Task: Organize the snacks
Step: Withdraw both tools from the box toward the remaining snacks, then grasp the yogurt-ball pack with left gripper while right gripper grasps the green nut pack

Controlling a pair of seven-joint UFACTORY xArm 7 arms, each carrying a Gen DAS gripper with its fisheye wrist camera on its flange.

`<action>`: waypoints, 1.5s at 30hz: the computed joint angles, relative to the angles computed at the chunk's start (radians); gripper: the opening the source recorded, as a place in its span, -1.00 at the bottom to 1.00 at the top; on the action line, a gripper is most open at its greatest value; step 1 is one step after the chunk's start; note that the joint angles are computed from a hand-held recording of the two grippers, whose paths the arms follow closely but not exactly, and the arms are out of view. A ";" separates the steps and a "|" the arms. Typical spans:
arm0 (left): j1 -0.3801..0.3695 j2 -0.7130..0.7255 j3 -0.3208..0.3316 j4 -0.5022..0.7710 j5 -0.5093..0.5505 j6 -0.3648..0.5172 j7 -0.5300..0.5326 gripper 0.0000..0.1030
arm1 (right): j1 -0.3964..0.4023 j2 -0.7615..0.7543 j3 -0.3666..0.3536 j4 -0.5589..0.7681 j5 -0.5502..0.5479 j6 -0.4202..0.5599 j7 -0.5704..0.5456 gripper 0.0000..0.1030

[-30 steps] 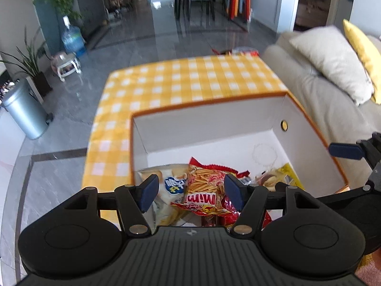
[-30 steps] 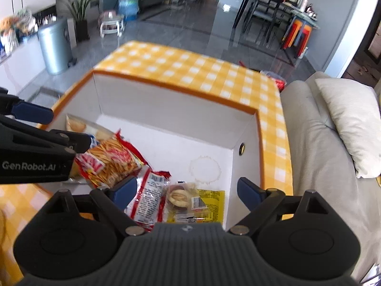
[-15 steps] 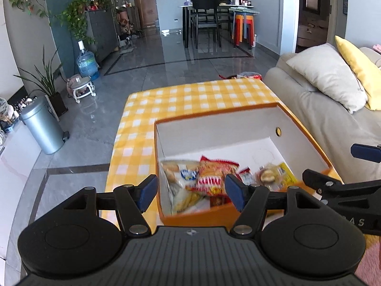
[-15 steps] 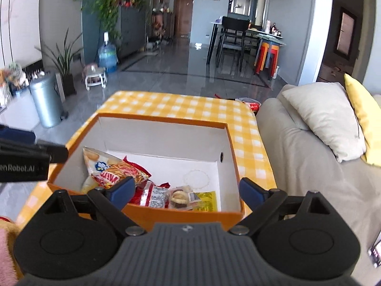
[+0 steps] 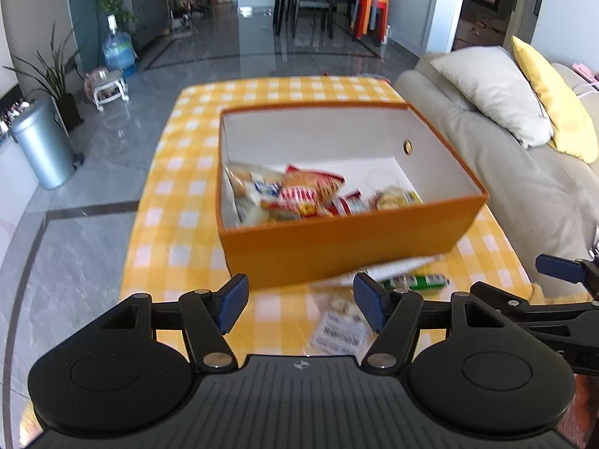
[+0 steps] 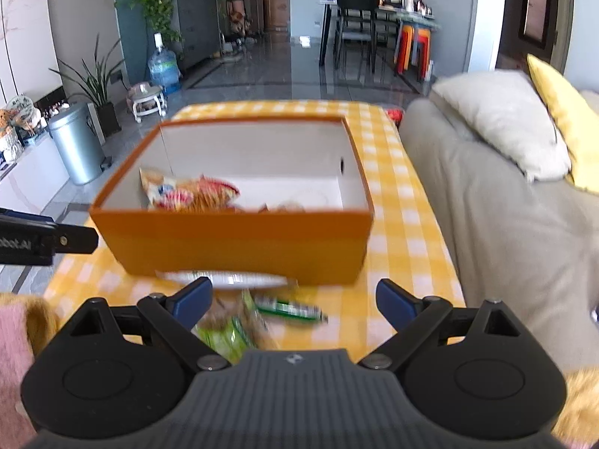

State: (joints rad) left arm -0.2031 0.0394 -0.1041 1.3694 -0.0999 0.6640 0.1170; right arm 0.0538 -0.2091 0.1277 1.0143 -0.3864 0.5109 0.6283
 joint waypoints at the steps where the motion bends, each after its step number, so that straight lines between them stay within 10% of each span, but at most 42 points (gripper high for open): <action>1: 0.000 -0.005 0.000 -0.011 -0.004 0.002 -0.002 0.45 | 0.000 -0.005 0.001 -0.010 0.002 0.008 0.005 0.77; 8: -0.009 -0.012 -0.006 -0.040 -0.024 0.057 -0.029 0.18 | 0.014 -0.013 -0.003 -0.061 0.054 0.040 -0.016 0.74; 27: -0.018 0.073 -0.015 0.000 -0.063 0.114 -0.016 0.26 | 0.055 0.074 -0.047 -0.047 0.235 -0.043 -0.230 0.34; 31: -0.016 0.111 -0.014 0.041 -0.071 0.154 -0.018 0.30 | 0.066 0.105 -0.059 -0.027 0.303 -0.054 -0.312 0.01; 45: -0.001 0.195 -0.005 0.170 -0.039 0.267 -0.037 0.30 | 0.091 0.212 -0.058 0.032 0.505 -0.088 -0.532 0.26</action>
